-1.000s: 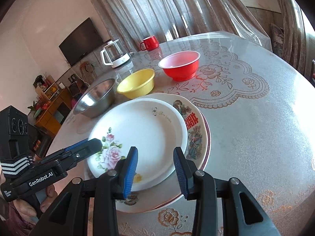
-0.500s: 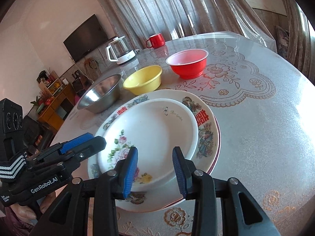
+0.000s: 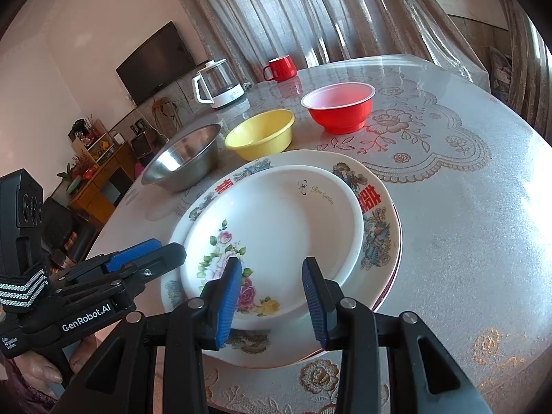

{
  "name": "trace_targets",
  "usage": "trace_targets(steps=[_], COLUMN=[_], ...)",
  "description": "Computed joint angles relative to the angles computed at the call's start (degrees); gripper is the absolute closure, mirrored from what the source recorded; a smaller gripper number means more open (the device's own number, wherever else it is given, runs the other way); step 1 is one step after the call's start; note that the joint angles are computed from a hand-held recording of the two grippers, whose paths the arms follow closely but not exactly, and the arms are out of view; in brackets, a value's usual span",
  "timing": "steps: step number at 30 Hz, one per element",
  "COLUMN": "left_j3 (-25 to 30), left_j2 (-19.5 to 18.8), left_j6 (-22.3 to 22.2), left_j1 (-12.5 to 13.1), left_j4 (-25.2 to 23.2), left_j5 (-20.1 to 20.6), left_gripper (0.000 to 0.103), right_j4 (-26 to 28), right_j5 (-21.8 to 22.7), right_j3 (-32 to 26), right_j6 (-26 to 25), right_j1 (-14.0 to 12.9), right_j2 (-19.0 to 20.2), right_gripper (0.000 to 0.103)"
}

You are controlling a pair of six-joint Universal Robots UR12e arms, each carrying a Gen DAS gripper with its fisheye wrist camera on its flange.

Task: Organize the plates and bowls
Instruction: 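Lower the pink-rose plate onto the red-character plate with both tools, then open both tools and withdraw from the plate stack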

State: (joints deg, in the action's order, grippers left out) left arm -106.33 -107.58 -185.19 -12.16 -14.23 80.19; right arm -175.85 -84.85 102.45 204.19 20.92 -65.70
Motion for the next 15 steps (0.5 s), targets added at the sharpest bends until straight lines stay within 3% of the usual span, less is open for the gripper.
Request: trace_targets(steps=[15], left_j3=[-1.0], left_j2=[0.6], left_j6=[-1.2], left_j1=[0.6], left_j4=[-0.3], left_j5=[-0.2], left_gripper=[0.058], right_j4=[0.7], right_j5=[0.5], right_j3=[-0.5], right_j6=[-1.5], right_j1=[0.5], right_j2=[0.3], right_gripper=[0.066])
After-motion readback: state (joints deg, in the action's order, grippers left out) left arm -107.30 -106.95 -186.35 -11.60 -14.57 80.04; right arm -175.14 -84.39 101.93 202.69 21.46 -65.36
